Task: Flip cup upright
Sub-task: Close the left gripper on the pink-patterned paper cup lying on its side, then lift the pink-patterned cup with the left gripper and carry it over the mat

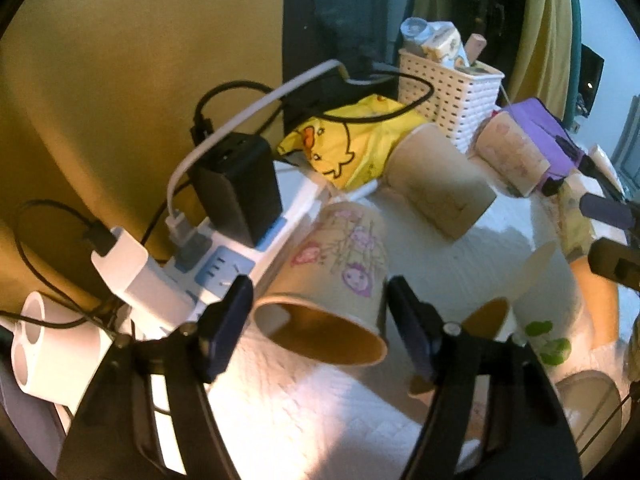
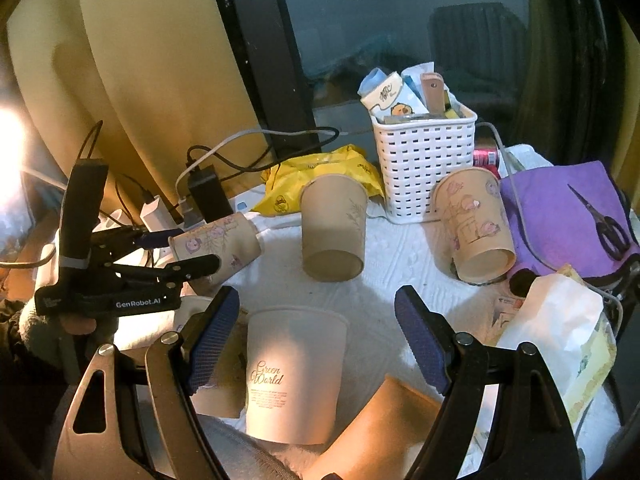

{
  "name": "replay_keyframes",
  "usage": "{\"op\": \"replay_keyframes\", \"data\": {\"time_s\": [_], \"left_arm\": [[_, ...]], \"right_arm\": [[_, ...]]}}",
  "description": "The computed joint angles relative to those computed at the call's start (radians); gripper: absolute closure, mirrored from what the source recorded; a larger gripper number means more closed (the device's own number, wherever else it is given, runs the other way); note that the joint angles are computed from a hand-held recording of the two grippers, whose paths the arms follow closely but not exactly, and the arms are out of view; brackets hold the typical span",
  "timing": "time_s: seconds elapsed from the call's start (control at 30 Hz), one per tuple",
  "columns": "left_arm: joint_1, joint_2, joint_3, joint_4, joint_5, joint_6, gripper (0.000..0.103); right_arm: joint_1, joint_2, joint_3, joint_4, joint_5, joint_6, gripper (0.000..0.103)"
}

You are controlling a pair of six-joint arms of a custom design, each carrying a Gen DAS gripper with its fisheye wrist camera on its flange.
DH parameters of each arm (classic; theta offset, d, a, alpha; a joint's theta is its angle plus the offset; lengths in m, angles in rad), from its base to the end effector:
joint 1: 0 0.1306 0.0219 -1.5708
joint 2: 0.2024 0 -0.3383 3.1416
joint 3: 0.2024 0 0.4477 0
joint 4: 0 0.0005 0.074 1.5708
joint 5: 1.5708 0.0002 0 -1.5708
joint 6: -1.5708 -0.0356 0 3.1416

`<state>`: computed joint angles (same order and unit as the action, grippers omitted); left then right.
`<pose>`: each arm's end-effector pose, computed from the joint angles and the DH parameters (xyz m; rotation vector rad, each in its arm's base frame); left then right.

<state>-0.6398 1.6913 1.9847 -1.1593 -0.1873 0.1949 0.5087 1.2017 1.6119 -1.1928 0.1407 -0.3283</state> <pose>0.5077 -0.3702 0.4978 0.4525 2.3795 -0.1531 0.3989 0.2161 0.5656 -0.1434 2.3527 0.2465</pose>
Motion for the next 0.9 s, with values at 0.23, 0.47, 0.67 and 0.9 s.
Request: {"op": "replay_keyframes", "data": {"time_s": [0.23,0.47,0.67,0.9], "left_arm": [[-0.015,-0.051,-0.020,0.012,-0.018,0.014,0.033],[-0.043,-0.142,-0.058,0.017,-0.035,0.025,0.033],[-0.101,-0.244,-0.126,0.024,-0.067,0.051,0.033],[-0.199,-0.368,-0.227,0.012,-0.112,0.108,0.033]], "right_arm": [[0.019,-0.026,0.005,-0.012,0.017,-0.004,0.020],[0.056,-0.064,0.013,-0.036,0.054,-0.017,0.020],[0.105,-0.110,0.013,-0.067,0.101,-0.034,0.020],[0.186,-0.167,0.007,-0.121,0.171,-0.070,0.020]]}}
